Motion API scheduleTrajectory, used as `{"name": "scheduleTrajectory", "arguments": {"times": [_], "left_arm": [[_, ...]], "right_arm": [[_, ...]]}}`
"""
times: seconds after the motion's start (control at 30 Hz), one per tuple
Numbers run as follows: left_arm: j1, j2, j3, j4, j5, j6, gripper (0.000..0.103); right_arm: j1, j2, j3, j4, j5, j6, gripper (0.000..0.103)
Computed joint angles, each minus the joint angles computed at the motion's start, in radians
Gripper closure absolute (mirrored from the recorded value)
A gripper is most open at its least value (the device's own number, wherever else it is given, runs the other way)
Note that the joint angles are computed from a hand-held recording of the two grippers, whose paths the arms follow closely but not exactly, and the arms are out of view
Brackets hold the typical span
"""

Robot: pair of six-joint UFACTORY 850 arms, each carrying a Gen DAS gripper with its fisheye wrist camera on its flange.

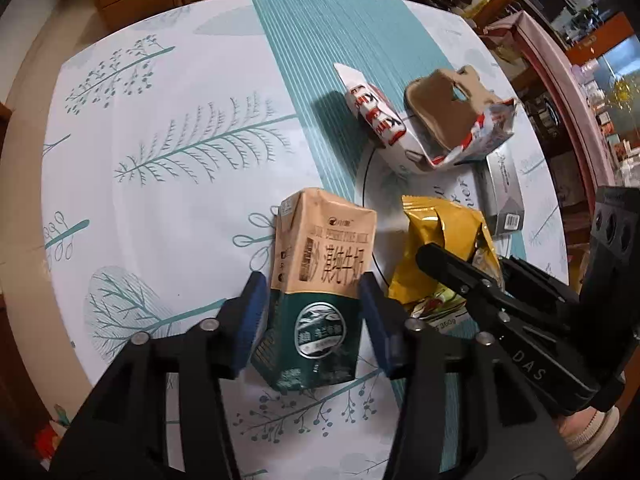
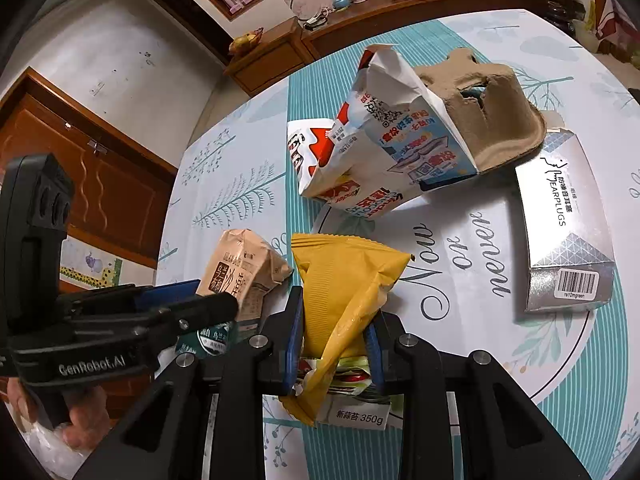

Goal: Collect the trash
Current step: 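Lift milk carton with left tool while right tool lifts yellow wrapper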

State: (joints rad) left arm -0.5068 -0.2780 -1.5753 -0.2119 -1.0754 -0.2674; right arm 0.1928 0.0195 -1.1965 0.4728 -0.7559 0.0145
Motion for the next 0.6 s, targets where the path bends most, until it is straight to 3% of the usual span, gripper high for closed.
{"name": "scheduleTrajectory", "arguments": {"times": [0.13, 0.47, 0.6], "left_arm": [[-0.020, -0.021, -0.018, 0.038, -0.022, 0.006, 0.055], [-0.015, -0.048, -0.031, -0.039, -0.031, 0.040, 0.055], [-0.012, -0.046, -0.010, -0.115, -0.010, 0.058, 0.070]], "right_arm": [[0.003, 0.002, 0.004, 0.006, -0.001, 0.008, 0.076], [-0.015, 0.026, 0.024, 0.024, -0.002, 0.005, 0.076], [-0.026, 0.038, 0.031, 0.038, -0.001, -0.011, 0.076]]}}
